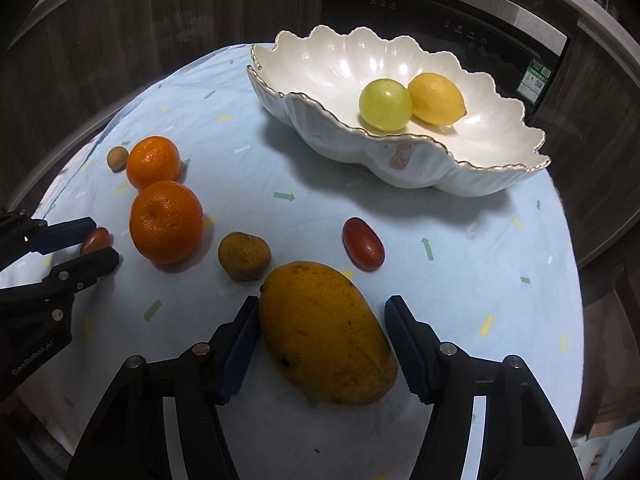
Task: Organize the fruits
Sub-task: 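Grasp the red date with the left tool while the right tool grasps the mango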
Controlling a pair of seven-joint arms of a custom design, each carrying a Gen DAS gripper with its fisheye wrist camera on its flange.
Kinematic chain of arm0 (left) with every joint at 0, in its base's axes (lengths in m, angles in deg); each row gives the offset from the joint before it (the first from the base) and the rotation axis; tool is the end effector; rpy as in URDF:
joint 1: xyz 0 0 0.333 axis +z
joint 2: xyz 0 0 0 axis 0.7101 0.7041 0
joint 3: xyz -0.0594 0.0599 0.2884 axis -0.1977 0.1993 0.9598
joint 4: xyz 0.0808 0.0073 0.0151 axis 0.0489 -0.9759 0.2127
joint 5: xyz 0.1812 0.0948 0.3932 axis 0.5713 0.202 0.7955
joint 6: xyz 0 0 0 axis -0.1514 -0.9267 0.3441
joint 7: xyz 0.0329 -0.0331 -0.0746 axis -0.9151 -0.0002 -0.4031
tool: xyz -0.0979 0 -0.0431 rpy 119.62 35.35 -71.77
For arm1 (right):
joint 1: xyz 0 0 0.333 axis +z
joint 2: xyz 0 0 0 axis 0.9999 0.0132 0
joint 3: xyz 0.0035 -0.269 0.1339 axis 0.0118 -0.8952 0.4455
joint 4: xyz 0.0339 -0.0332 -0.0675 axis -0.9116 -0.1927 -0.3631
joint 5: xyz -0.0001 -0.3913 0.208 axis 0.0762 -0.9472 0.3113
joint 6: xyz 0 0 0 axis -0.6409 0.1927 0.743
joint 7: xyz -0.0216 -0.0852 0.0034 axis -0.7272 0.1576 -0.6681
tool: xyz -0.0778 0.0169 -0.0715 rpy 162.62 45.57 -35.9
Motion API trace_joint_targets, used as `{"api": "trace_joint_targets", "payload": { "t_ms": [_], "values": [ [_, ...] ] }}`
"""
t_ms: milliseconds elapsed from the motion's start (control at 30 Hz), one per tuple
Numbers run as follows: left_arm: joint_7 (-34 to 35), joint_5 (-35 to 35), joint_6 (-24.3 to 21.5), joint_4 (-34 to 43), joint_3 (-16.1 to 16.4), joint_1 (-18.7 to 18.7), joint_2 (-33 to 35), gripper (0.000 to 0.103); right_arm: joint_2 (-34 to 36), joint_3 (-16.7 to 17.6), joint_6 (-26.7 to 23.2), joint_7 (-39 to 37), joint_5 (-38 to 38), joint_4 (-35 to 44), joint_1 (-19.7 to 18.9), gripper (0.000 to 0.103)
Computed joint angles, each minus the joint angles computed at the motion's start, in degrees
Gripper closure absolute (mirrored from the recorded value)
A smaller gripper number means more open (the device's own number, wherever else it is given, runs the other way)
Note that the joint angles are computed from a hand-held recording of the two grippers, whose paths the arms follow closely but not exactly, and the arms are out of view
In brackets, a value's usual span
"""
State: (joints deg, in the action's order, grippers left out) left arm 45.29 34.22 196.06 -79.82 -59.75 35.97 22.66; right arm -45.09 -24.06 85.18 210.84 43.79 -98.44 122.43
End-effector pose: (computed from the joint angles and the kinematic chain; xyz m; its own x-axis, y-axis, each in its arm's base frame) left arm 0.5780 -0.2264 0.3421 -0.3339 -0.9379 -0.0939 -0.7824 0.3313 -0.5274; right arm 0.5776 0.3907 0.3404 0.1927 -0.9791 0.0656 -0.8329 -0.1985 -0.5165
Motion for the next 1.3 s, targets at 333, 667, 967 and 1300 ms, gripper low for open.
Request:
{"api": "trace_joint_targets", "payload": {
  "t_ms": [333,667,967,1300],
  "values": [
    [-1.6,1.1,-0.4,0.2,0.2,0.0,0.0,0.086,-0.1,-0.1,1.1,-0.4,1.2,-0.3,-0.2,0.045],
    [-0.4,-0.5,0.1,-0.3,-0.1,0.2,-0.8,0.086,-0.8,0.1,1.6,-0.4,1.9,-0.5,0.0,0.046],
    [-1.0,0.1,1.4,-1.0,0.1,0.3,-2.3,0.086,-2.1,0.2,1.4,1.2,0.3,-1.0,0.1,0.047],
    [-2.4,1.8,2.5,-1.5,0.1,0.3,-4.4,0.086,-4.7,0.9,1.3,4.5,-3.0,-2.2,-0.3,0.047]
  ]
}}
